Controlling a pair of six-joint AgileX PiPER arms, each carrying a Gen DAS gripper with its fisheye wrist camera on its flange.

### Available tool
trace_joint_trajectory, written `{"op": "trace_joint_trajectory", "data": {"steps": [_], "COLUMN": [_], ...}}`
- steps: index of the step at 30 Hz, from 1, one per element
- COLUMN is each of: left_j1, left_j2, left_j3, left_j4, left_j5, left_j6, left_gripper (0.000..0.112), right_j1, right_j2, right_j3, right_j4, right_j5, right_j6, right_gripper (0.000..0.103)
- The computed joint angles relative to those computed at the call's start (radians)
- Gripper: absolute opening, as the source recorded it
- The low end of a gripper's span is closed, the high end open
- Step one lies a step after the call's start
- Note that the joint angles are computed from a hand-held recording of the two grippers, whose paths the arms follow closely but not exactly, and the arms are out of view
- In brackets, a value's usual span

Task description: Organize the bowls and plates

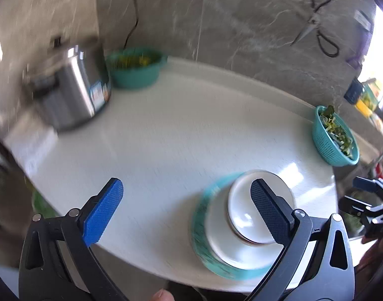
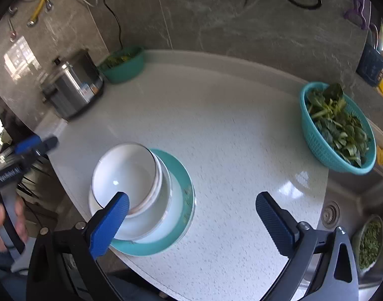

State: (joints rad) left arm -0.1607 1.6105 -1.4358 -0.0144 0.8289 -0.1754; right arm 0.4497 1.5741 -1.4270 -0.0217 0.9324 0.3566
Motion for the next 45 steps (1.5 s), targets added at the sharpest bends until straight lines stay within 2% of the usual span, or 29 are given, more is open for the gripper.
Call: {"op": "trace_joint_trajectory", "data": {"steps": [3,8,17,19,20,23,27,33,45], "left_j1": [-0.050,-0.180,-0.154,-0.164,-0.152,-0.099,-0.116,-0.130,-0.144], "left_j2": [0.033,0.015,0.045,0.071,0.081,0.062,0.061,0.072,0.085], "left_j3": [-0.073,-0.068,-0.102,-0.130,-0.139,-0.092,-0.104,-0.129,-0.150], "left_j4": [0.045,0.203,0.089,0.128,0.102,-0.046,0.019,0.041,0.075], "left_j5": [0.134,0.175,0.175,0.208,0.216,0.154,0.160,0.182,0.208], "left_j6": [-0.160,-0.329,-0.239,-0.253,-0.227,-0.131,-0.155,-0.128,-0.145], "left_gripper": [0.103,0.103,0.103,0.103,0.103,0.103,0.103,0.103,0.103], "right_j1": [-0.006,-0.014,0.031,0.053,0.061,0.079,0.091,0.111,0.114], "right_j2": [-0.002,-0.024,-0.027,-0.017,-0.014,-0.001,0.011,0.056,0.099], "right_j3": [-0.011,0.013,-0.013,-0.029,-0.033,-0.054,-0.072,-0.116,-0.163], "right_j4": [0.036,0.048,-0.064,-0.090,-0.101,-0.140,-0.177,-0.185,-0.190], "right_j5": [-0.022,-0.032,-0.012,0.001,0.004,0.035,0.069,0.118,0.154], "right_j6": [-0.032,-0.029,0.107,0.134,0.147,0.191,0.235,0.247,0.271], "right_gripper": [0.103,0.103,0.103,0.103,0.103,0.103,0.103,0.103,0.103]}}
